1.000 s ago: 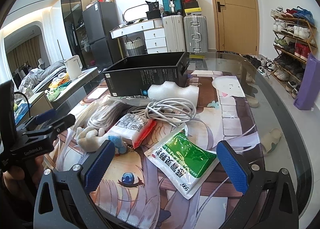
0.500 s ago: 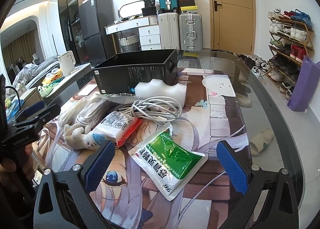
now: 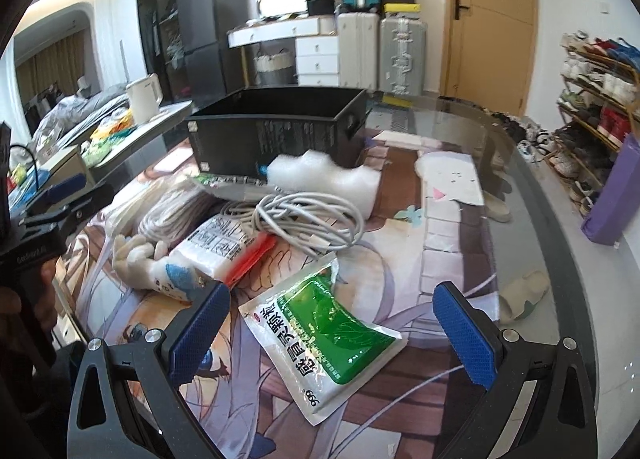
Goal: Organize soft objects
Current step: 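Close the right gripper on the green-and-white packet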
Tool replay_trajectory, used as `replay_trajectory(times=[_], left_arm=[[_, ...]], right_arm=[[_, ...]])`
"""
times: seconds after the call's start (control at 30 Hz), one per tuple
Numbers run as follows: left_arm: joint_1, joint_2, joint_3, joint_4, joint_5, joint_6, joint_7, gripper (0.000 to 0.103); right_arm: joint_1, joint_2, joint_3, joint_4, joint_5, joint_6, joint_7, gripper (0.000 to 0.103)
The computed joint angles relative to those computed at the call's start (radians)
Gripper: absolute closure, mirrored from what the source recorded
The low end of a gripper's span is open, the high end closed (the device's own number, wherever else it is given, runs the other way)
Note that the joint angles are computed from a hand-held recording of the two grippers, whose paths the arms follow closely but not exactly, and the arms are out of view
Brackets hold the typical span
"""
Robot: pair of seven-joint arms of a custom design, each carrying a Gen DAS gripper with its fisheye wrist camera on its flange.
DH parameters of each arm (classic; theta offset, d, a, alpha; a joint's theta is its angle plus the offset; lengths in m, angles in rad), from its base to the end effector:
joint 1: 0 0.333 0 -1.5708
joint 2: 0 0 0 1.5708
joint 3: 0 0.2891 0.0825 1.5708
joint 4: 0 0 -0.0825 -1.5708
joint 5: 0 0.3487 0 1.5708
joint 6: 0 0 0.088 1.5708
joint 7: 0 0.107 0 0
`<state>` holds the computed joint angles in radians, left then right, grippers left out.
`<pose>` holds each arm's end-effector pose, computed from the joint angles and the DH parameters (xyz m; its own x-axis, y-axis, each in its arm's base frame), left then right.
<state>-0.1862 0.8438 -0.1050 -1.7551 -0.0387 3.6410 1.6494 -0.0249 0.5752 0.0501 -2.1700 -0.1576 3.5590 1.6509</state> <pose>0.6363 -0.1697 0.2312 -0.2594 -0.9653 0.0305 -0.4920 0.1049 -0.8643 0.5736 0.0320 0.2317 0.1073 -0.9939 -0.0245 -0.6844 -0.0559 -0.7269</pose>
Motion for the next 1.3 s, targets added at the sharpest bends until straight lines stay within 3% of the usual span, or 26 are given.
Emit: replay_trajectory(times=[0.13, 0.33, 0.47, 0.57, 0.73, 1.03, 1.2, 1.3], left_arm=[[-0.003, 0.002, 0.004, 0.008, 0.000, -0.008, 0.004, 0.000], [-0.001, 0.005, 0.003, 0.017, 0.007, -0.026, 0.006, 0.000], [0.000, 0.005, 0.002, 0.017, 0.010, -0.030, 0.007, 0.000], [0.000, 0.006, 0.002, 0.019, 0.011, -0.037, 0.006, 0.000], [-0.003, 0.002, 0.005, 0.016, 0.011, -0.041, 0.006, 0.000], [-0.004, 0.000, 0.005, 0.017, 0.009, -0.052, 0.006, 0.000], [0.000, -0.006, 0.004, 0.009, 0.015, -0.051, 0.006, 0.000], [0.003, -0.009, 0.002, 0.007, 0.016, -0.054, 0.004, 0.000]], right_arm=[[-0.114, 0.026, 0.105, 0.053, -0.111, -0.097, 0.005, 0.000], [-0.162, 0.052, 0.166, 0.088, -0.132, -0.177, -0.048, 0.001], [-0.194, 0.040, 0.205, 0.055, -0.133, -0.180, -0.093, 0.004], [-0.205, 0.029, 0.220, 0.028, -0.133, -0.163, -0.111, 0.009], [-0.174, 0.025, 0.195, 0.030, -0.103, -0.160, -0.104, 0.010], [-0.193, 0.028, 0.217, 0.048, -0.084, -0.191, -0.130, 0.011], [-0.188, 0.013, 0.203, 0.003, -0.090, -0.116, -0.120, 0.050], [-0.161, 0.002, 0.168, -0.018, -0.090, -0.086, -0.094, 0.055]])
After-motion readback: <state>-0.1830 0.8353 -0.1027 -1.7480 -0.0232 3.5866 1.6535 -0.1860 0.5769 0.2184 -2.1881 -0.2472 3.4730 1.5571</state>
